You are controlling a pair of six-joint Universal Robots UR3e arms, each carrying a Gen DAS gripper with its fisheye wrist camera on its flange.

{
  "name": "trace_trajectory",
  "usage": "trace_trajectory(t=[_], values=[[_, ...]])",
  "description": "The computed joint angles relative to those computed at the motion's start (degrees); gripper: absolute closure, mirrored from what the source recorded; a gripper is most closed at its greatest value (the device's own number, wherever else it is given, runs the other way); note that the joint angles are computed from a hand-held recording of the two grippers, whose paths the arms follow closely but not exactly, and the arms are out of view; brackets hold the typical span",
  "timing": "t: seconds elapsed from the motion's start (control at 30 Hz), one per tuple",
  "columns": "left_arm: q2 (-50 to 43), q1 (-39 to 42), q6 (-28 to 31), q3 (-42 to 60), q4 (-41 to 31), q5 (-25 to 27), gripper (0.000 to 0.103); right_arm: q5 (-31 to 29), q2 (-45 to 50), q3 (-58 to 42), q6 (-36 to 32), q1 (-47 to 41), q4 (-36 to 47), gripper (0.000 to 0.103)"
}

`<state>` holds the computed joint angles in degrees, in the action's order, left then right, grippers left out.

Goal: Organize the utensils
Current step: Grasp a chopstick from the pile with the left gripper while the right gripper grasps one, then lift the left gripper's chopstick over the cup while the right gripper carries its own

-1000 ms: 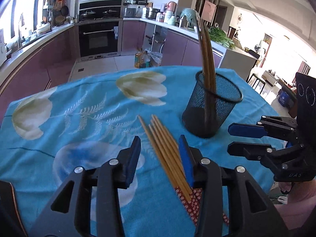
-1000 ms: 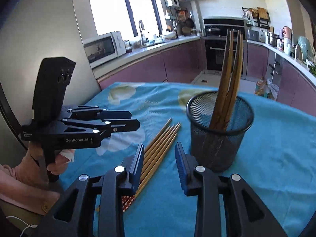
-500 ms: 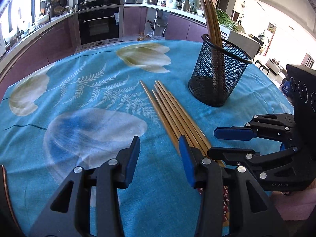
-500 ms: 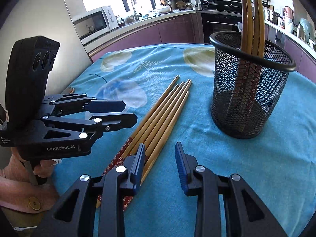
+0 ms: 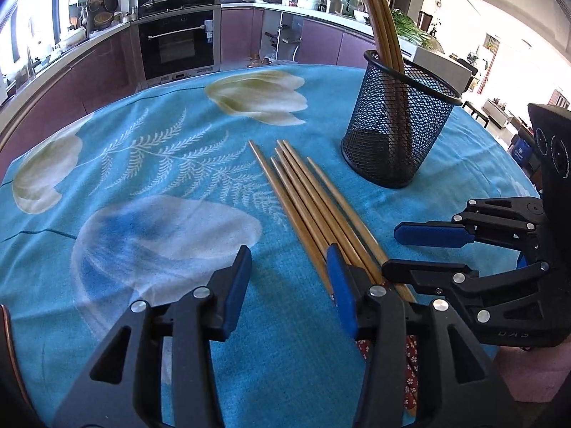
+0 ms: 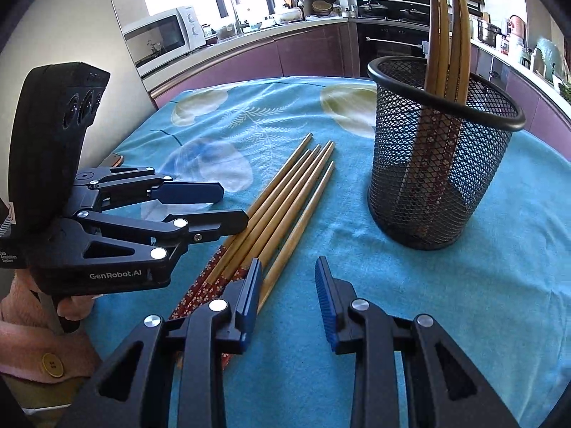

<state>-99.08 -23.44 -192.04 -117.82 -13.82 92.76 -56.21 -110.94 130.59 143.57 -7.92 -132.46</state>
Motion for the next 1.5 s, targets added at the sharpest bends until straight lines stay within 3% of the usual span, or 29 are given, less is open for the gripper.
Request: trace_trajectory(t=[0.47, 0.73, 0.83, 1.0, 1.3, 1.5], values=[[-2.0, 0.0, 1.0, 3.6, -3.1, 1.6, 0.068, -2.8, 6.3, -1.9, 5.3, 3.5, -7.8, 0.085], [-4.7, 0.3, -0.3, 7.5, -4.8, 2.5, 0.082, -3.2, 9.5, -2.8, 9.2, 4.8, -11.6, 0.089], [-4.6, 0.4, -1.6, 7.1, -4.2, 2.6, 0.091, -1.4, 9.0, -2.6, 9.2, 3.3, -10.1, 0.091], [-3.4, 0.8, -4.1, 5.2, -3.1, 2.0, 0.095, 1.3, 8.3, -2.2, 9.6, 0.8, -7.8, 0.096], [1.3, 0.5, -4.2, 0.5, -1.4, -0.8, 0.095, 6.3, 2.9, -1.5, 4.5, -3.4, -0.7, 0.097], [1.0, -0.8, -2.6, 0.7, -2.7, -1.0, 0.095, 4.5, 4.8, -3.3, 3.7, -0.6, 0.0, 0.097]])
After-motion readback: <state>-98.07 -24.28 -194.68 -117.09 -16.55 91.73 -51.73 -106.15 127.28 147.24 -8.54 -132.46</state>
